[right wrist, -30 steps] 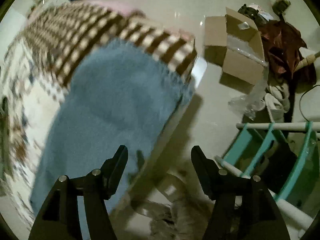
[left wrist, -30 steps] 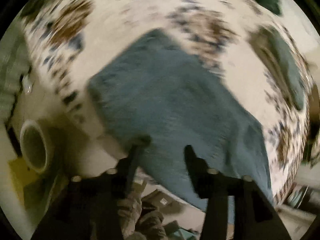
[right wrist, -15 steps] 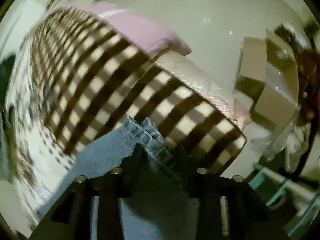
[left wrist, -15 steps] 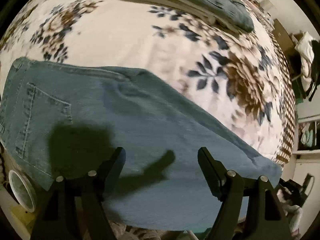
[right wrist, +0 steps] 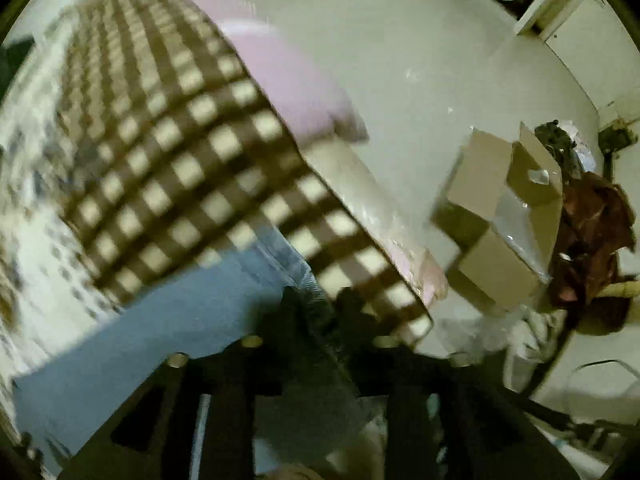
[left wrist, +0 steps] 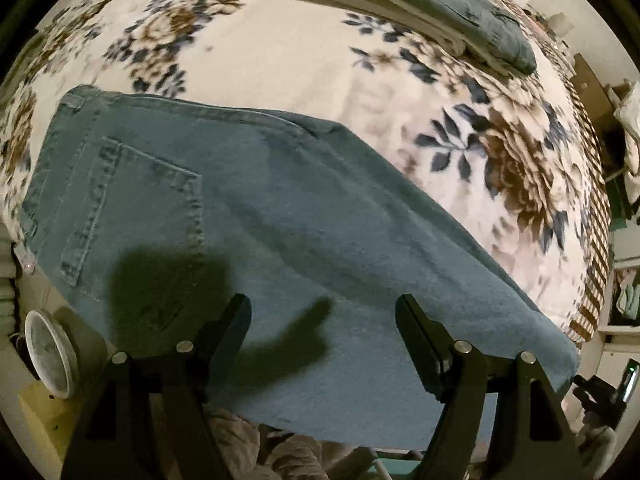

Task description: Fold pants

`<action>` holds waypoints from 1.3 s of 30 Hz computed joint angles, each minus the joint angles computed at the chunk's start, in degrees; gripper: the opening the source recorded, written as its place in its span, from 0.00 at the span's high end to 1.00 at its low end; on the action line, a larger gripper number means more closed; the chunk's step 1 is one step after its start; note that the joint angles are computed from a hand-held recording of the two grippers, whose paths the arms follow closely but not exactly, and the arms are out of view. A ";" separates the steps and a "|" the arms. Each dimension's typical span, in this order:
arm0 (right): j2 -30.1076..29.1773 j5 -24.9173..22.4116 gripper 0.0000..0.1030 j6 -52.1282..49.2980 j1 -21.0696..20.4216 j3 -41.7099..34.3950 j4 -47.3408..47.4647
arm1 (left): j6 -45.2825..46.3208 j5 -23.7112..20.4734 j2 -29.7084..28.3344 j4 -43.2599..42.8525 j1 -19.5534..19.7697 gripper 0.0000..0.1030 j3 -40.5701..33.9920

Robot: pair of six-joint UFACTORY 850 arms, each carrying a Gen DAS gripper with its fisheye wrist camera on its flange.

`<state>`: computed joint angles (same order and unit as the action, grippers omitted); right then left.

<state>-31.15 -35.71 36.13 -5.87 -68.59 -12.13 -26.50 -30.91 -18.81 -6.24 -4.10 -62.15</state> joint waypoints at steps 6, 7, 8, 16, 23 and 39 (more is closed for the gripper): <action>5.29 0.10 0.42 -20.57 6.92 -2.31 21.40 | -2.52 0.20 1.71 3.68 2.35 0.29 1.25; 3.96 -2.01 0.42 -26.57 8.47 -4.25 27.39 | -3.23 0.27 1.60 4.76 2.89 0.29 1.20; 0.89 -6.49 0.42 -32.54 10.96 -8.60 33.39 | -4.20 0.38 1.26 6.29 3.49 0.29 1.05; -29.30 -26.65 0.42 -47.34 25.80 -46.68 54.50 | 0.26 -0.42 -4.08 6.39 9.76 0.29 -1.72; -52.72 -42.93 0.50 -42.22 32.21 -84.27 41.16 | 7.96 -2.42 -8.47 -1.08 14.23 0.29 -3.85; -36.03 -20.84 1.00 -34.70 33.30 -58.87 35.27 | 18.21 -3.66 -8.11 -8.05 18.28 0.29 -3.91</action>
